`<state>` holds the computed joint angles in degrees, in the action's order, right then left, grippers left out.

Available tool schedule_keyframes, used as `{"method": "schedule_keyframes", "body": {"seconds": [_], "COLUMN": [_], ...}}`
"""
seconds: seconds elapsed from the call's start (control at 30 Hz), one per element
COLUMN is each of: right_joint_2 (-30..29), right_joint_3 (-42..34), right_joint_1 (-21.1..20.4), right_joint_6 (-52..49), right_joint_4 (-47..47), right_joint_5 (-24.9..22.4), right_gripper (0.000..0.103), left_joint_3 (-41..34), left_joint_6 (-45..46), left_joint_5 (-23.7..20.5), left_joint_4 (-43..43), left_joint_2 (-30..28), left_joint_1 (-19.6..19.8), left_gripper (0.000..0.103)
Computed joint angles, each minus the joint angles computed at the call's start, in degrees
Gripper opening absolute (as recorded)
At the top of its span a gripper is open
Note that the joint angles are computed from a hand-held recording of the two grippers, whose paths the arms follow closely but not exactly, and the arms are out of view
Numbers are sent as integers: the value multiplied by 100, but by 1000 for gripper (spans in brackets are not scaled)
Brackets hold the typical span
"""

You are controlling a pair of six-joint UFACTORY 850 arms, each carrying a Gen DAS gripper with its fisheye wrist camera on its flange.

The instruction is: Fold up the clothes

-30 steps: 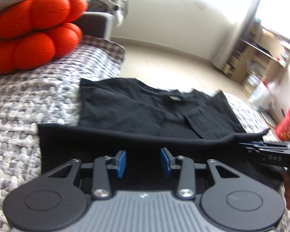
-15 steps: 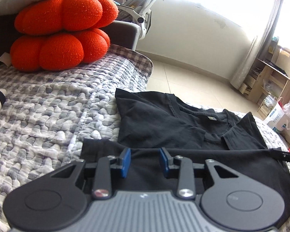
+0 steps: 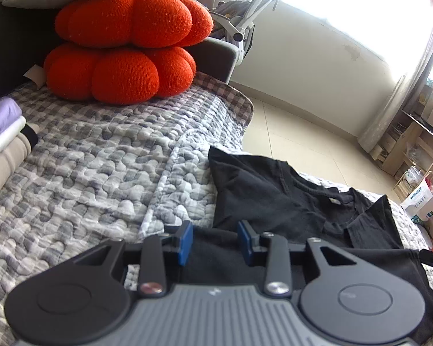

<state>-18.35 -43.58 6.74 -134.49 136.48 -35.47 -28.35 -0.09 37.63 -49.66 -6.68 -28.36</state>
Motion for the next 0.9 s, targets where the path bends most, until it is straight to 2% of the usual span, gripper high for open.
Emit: {"method": "schedule_keyframes", "body": {"seconds": [0.1,0.17,0.27,0.37,0.43,0.7,0.9], "right_joint_2": [-48,-87,-227,-427,-585,-1239,-1595], "right_joint_3": [-154,-308,-662,-1065,-1342,-2354,-2883], "right_joint_1": [-32,-43,-63,-17,21,190,272], "right_joint_6": [646,1108,1872,2368,2620,3156,2991], "right_joint_4": [-672,-1122,-1885,-2448,-2783,-3757,-4399], "right_joint_5": [19,17,-32,58,106,300,173], "right_gripper": [36,38,45,47,47,50,50], "left_joint_3": [-44,-164,-367,-674,-864,-1652,-2120], "left_joint_6": [-435,-353,-561,138,207,-150,-1164], "left_joint_5": [-300,-559,-1002,-1253,-1389,-1733,-1854], "left_joint_4": [681,912,1789,1813,2162,3496,5170], "left_joint_2": [69,60,-4,-187,-334,-973,-1420], "left_joint_1": [269,466,824,974,1099,1478,1571], "left_gripper": [39,39,44,52,58,59,58]}}
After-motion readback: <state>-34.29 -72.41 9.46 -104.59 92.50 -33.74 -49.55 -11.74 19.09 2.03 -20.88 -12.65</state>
